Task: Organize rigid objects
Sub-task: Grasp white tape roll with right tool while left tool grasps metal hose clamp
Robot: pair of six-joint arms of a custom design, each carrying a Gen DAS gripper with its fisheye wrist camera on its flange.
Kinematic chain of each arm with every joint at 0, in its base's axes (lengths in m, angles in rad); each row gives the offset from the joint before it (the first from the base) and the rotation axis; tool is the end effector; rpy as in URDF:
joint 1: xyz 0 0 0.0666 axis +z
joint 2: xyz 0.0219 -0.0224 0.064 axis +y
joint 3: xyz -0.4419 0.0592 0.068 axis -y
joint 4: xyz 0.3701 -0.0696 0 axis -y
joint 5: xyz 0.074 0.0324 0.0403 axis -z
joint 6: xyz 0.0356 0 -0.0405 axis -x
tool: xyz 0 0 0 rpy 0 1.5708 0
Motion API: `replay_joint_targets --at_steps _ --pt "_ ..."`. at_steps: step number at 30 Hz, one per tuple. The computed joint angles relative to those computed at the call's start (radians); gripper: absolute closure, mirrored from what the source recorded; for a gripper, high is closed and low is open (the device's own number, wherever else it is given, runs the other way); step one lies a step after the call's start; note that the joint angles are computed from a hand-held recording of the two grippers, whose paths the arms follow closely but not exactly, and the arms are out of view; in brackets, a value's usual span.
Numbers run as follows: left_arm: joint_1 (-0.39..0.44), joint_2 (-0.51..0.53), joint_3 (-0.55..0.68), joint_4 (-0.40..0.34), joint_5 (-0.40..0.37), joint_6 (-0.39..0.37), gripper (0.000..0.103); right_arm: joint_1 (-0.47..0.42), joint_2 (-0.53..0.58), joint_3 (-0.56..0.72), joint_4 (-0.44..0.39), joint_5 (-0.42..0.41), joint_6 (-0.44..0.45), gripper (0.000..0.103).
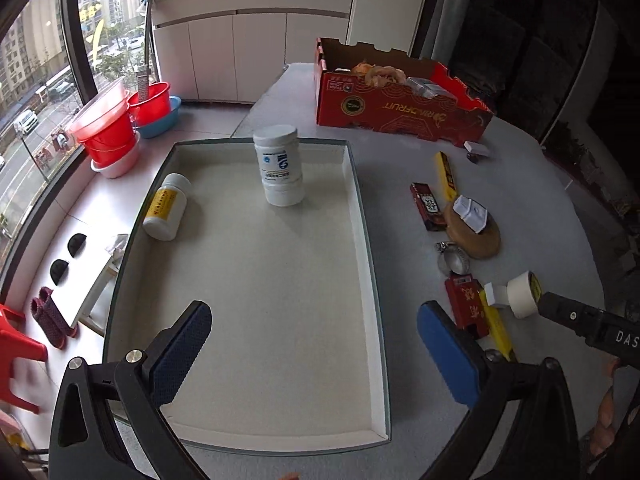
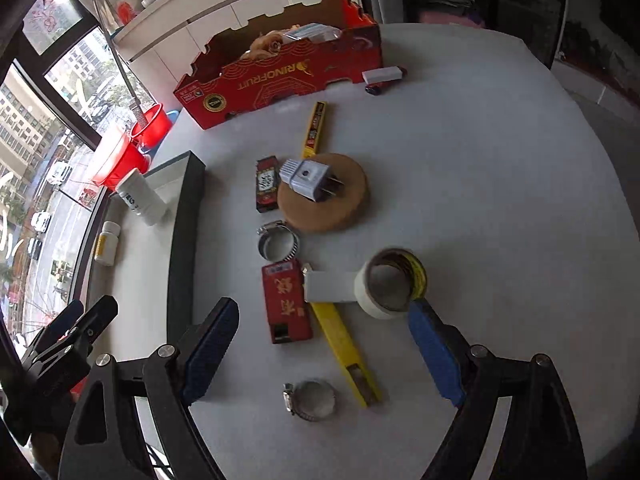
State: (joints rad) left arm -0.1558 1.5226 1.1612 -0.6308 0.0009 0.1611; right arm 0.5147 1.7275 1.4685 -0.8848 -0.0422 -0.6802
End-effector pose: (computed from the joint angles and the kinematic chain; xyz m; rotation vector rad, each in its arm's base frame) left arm 0.4687 -0.0741 0.3525 -0.0065 2.5677 -0.1217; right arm 0.4878 0.2771 0.3619 0.2176 2.7776 0.3884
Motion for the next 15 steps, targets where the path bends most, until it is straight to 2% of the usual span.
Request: replay_joint_targets --at_steps 3,7,11,15 --pt "-0.114 -0.023 -0.042 0.016 -0.023 -0.01 0.0 -0.026 -0.071 -0.133 0.02 0.012 -0.039 0.015" --pt "-0.244 0.003 -0.054 0.022 -0.053 0.0 0.0 -0.062 -0.15 -0.274 0.062 -0.02 -0.09 0.015" --pt "-0.308 0.06 -0.036 0.012 -0.117 0.054 0.0 -0.088 -0.195 -0.339 0.087 -0.034 -0.099 0.015" --pt "-0.317 0.103 -0.018 -0.009 -0.164 0.099 0.0 -0.103 -0.203 -0.359 0.111 -0.048 -0.093 0.015"
